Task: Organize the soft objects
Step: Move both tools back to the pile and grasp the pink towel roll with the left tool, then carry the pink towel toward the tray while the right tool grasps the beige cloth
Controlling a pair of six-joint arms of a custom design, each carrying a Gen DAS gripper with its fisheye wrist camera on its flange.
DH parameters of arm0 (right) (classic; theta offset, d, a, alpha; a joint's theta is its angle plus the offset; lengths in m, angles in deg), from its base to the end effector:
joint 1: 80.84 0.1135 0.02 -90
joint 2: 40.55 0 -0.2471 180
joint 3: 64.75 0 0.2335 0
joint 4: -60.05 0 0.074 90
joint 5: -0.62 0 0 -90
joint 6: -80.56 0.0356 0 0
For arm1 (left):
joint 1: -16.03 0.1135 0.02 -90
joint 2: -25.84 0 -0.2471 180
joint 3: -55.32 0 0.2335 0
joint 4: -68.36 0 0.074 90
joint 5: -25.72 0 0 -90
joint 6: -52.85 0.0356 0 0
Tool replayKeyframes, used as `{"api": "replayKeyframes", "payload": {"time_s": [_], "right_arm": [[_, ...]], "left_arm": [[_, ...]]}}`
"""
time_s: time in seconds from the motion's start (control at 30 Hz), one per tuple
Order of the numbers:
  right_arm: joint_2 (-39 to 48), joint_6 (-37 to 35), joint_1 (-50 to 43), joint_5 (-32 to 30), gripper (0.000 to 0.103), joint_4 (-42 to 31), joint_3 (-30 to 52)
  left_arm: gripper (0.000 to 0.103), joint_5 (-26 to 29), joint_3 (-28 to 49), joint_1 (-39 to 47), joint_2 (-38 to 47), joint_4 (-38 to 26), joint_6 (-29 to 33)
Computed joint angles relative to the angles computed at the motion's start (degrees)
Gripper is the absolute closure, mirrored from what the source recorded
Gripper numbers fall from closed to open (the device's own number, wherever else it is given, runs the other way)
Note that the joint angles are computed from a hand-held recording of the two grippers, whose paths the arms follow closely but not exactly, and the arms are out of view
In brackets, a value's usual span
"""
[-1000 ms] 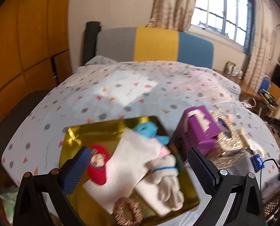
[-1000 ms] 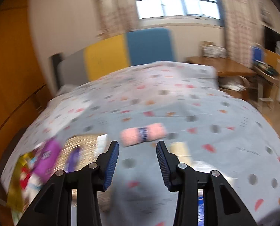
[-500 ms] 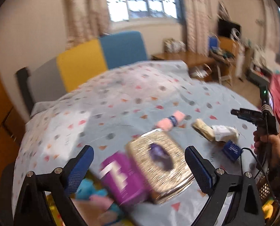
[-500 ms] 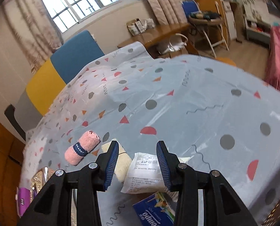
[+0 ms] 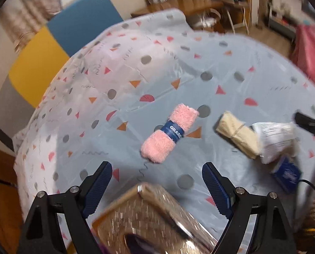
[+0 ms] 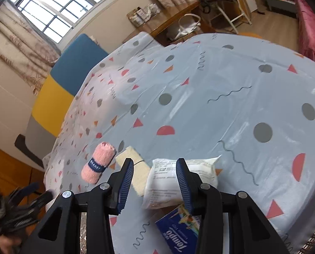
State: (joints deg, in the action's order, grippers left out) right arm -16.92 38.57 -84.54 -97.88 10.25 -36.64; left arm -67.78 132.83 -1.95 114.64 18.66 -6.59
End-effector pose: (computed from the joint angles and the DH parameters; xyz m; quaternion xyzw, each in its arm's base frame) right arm 0.1033 -0.0014 0.1531 0.3769 0.8424 0.2064 0.3252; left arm 0.2831 -0.0896 0.2190 0.3908 0.8853 0.0568 0.2456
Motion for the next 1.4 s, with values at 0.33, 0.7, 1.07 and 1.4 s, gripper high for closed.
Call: {"api": "replayKeyframes", "payload": {"time_s": [0.33,0.7,1.07,1.4], "right_arm": [[-2.0,-1.6,-6.3,-9.9,0.061,1.1,-1.7],[-0.4,-1.0,-4.9,-11.1,0.061,3.6,-2.2],[2.2,-0.9,-1.8,-8.6,0.061,4.6,-1.9],[7.3,-0.5,3.7,-4.4,0.061,5.9,-1.0]], "left_arm": [[0.015,-11.6,12.4,-8.5,22.2,1.8,1.6],[0.059,-11.6,21.2,-9.3,34.4,0.3,-0.8],[0.065,4.2,23.0,-0.8,27.4,-7.4,-11.6],[0.065,11.7,23.3,10.5,17.3,-12.4,-19.6]]}}
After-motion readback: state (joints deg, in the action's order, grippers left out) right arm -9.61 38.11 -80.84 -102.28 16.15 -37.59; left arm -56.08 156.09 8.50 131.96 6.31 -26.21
